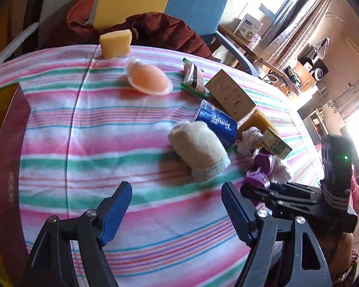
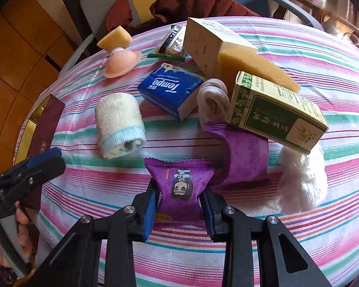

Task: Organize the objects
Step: 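Grasp the purple snack packet with the right gripper, then grasp the cream knit roll with the left gripper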

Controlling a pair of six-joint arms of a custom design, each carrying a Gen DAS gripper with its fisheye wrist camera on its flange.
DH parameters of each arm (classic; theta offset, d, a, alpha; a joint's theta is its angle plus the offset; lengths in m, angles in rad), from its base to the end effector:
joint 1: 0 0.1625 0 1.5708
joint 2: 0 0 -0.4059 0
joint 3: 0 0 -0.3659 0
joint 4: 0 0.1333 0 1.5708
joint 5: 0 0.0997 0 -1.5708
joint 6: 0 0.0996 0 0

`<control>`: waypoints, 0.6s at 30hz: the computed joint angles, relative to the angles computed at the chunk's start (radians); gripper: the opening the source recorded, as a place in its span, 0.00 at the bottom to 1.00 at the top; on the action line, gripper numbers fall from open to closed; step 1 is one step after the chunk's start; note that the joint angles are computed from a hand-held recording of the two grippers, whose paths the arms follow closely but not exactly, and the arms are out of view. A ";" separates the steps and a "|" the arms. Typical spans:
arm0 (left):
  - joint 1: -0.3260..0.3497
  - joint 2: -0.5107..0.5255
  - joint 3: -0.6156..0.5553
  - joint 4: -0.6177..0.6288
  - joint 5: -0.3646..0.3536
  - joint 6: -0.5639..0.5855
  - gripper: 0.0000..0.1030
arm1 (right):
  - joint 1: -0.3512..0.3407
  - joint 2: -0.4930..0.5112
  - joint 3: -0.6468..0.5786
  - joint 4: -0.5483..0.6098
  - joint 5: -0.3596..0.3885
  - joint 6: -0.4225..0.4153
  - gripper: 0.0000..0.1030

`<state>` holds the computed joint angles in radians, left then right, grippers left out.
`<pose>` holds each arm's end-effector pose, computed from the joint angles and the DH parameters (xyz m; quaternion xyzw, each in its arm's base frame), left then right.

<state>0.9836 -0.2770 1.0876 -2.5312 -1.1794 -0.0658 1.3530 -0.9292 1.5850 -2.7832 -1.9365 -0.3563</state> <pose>-0.2756 -0.7233 -0.0678 0.2381 0.9489 -0.1317 0.1601 -0.0487 -0.6721 0.2383 0.0156 -0.9467 0.2096 0.2442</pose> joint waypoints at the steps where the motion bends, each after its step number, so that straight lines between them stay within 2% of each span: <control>1: -0.002 0.023 -0.033 0.004 0.009 0.009 0.76 | -0.001 -0.001 0.000 0.001 0.001 0.002 0.33; 4: -0.001 0.100 -0.159 0.056 0.017 -0.008 0.77 | -0.005 -0.008 0.004 -0.005 -0.002 0.011 0.34; 9: 0.009 0.180 -0.285 0.096 -0.065 0.001 0.82 | -0.009 -0.008 -0.002 -0.005 -0.006 0.029 0.35; 13: 0.003 0.213 -0.320 0.105 -0.053 0.024 0.83 | -0.006 -0.002 -0.007 -0.005 -0.013 0.019 0.35; 15: 0.005 0.229 -0.336 0.113 -0.019 0.021 0.82 | -0.007 -0.002 -0.007 -0.004 -0.009 0.020 0.35; 18: 0.007 0.228 -0.315 0.071 0.022 0.071 0.73 | -0.008 -0.003 -0.007 -0.003 -0.005 0.024 0.35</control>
